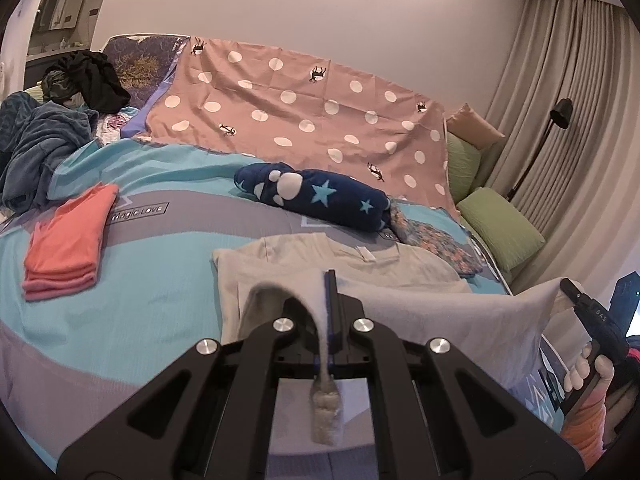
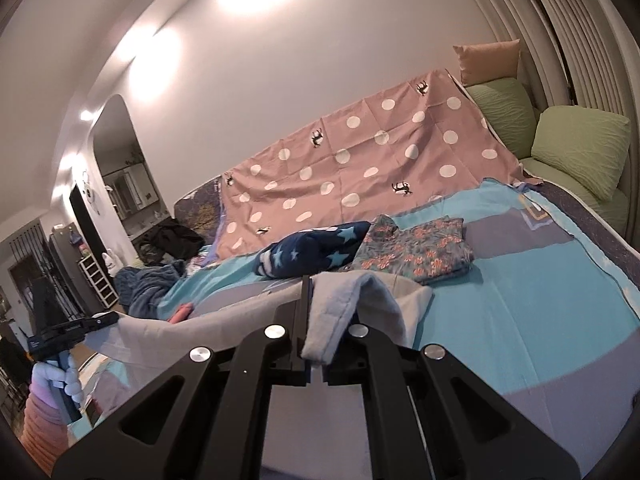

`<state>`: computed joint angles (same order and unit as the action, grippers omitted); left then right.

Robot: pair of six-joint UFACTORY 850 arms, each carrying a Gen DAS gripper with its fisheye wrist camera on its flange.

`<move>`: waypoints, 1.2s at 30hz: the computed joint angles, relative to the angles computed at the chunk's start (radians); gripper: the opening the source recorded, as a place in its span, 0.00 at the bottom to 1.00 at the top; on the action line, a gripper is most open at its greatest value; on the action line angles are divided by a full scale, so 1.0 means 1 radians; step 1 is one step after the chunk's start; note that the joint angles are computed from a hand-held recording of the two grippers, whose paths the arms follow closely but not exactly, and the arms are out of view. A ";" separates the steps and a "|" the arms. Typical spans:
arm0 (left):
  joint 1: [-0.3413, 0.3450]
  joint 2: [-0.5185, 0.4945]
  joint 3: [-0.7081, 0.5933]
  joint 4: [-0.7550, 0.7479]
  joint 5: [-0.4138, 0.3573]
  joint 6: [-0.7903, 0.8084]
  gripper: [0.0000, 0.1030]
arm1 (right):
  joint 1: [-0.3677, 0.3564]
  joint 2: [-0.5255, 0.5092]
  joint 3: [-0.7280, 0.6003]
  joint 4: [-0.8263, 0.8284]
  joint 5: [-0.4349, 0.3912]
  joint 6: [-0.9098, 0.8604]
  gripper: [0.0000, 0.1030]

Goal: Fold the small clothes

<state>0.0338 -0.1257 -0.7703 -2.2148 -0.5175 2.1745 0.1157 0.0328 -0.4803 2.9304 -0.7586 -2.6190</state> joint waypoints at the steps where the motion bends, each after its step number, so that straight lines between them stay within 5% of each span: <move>1: -0.003 -0.029 -0.032 0.007 0.010 -0.014 0.02 | -0.006 -0.025 -0.024 -0.009 0.006 0.007 0.03; 11: -0.054 -0.327 -0.345 0.017 0.186 -0.080 0.03 | -0.016 -0.357 -0.357 0.035 0.177 -0.045 0.03; 14: -0.075 -0.452 -0.463 0.115 0.264 -0.188 0.04 | -0.008 -0.467 -0.472 0.084 0.294 -0.091 0.05; 18: -0.067 -0.547 -0.536 0.359 0.278 -0.465 0.14 | -0.022 -0.549 -0.532 -0.002 0.369 0.028 0.09; 23: -0.024 -0.540 -0.508 0.405 0.166 -0.531 0.20 | -0.060 -0.569 -0.532 -0.204 0.341 0.283 0.11; 30: -0.023 -0.493 -0.462 0.534 0.166 -0.615 0.29 | -0.040 -0.564 -0.528 -0.101 0.350 0.157 0.18; 32: -0.031 -0.486 -0.455 0.609 0.194 -0.661 0.06 | -0.040 -0.561 -0.525 -0.104 0.341 0.154 0.18; 36: -0.022 -0.491 -0.490 0.732 0.156 -0.818 0.06 | -0.034 -0.517 -0.504 -0.044 0.294 0.079 0.07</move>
<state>0.0117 -0.6163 -1.2601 -1.4830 -0.3620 1.3560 0.0815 -0.4847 -0.9841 2.8866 -0.4641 -2.5399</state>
